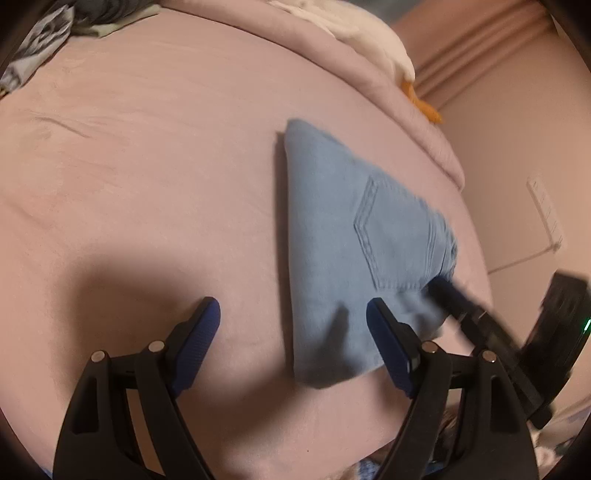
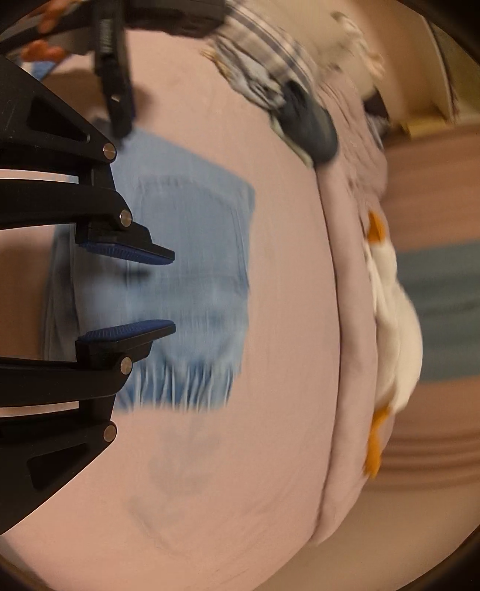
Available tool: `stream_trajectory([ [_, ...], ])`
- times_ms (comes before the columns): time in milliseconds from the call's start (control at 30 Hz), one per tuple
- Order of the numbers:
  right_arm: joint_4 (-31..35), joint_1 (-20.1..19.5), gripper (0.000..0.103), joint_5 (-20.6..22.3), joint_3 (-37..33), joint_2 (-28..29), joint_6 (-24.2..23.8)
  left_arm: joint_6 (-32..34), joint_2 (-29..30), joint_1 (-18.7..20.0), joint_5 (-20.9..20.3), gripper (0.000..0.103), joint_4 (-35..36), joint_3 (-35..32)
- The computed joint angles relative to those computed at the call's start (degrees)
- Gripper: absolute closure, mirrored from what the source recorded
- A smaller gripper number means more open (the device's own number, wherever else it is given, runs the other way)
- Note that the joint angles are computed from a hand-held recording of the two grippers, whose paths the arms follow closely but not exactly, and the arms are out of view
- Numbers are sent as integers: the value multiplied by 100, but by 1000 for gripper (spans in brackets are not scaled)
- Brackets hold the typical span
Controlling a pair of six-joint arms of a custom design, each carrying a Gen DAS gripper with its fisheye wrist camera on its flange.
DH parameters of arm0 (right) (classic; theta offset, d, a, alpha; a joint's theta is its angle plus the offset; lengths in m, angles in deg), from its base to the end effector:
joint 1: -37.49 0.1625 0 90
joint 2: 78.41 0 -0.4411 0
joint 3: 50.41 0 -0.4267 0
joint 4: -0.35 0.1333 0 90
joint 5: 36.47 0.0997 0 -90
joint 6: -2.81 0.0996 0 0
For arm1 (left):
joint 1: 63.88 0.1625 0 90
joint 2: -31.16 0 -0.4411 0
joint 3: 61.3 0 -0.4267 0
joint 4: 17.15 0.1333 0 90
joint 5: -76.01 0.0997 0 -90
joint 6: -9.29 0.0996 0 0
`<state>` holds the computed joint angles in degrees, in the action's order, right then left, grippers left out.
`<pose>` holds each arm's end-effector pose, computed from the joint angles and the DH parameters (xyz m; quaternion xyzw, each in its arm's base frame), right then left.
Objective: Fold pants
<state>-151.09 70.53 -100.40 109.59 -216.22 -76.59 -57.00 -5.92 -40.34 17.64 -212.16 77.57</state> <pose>-0.0729 -0.2586 0.2914 0.2529 -0.8854 0.3188 0.2248 -0.2642 -0.3175 -0.0683 -0.0062 0.9618 -0.2604 0.0844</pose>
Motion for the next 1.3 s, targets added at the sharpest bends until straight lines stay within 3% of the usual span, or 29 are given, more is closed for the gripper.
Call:
stream_trajectory([
  [67,324,248,73,-284,-13,119,-100,-11,-6,50,0,22,-227,59],
  [233,386,720,73,-666,137,428,-196,296,-38,393,-66,22,-601,65],
  [400,-441,1411,73,-1163,270,1209,-165,1136,-181,1031,-583,23,-764,-93],
  [467,-707,1499,73,-1348,277,1499,-167,1408,-252,1275,-788,23,-691,-203],
  [567,-1177,1501,73,-1492,306,1960,-417,1601,-243,1480,-888,23,-496,-433],
  [700,-922,1415,73,-1408,220,1937,-521,1954,-182,1717,-1042,27,-199,-800],
  [800,-1006,1439,73,-1423,237,1995,-566,2159,-142,1862,-1141,55,98,-1024],
  [833,-1052,1464,73,-1437,247,2024,-557,2288,-99,1956,-1374,73,92,-1105],
  [867,-1115,1533,73,-1471,228,2106,-492,2344,-103,2015,-1482,77,97,-1113],
  [1067,-887,1579,73,-1501,80,2146,-386,2445,-101,2099,-1561,77,164,-1178],
  [1300,-657,1513,73,-1472,67,1941,-445,2115,-104,2176,-1413,73,147,-1280],
])
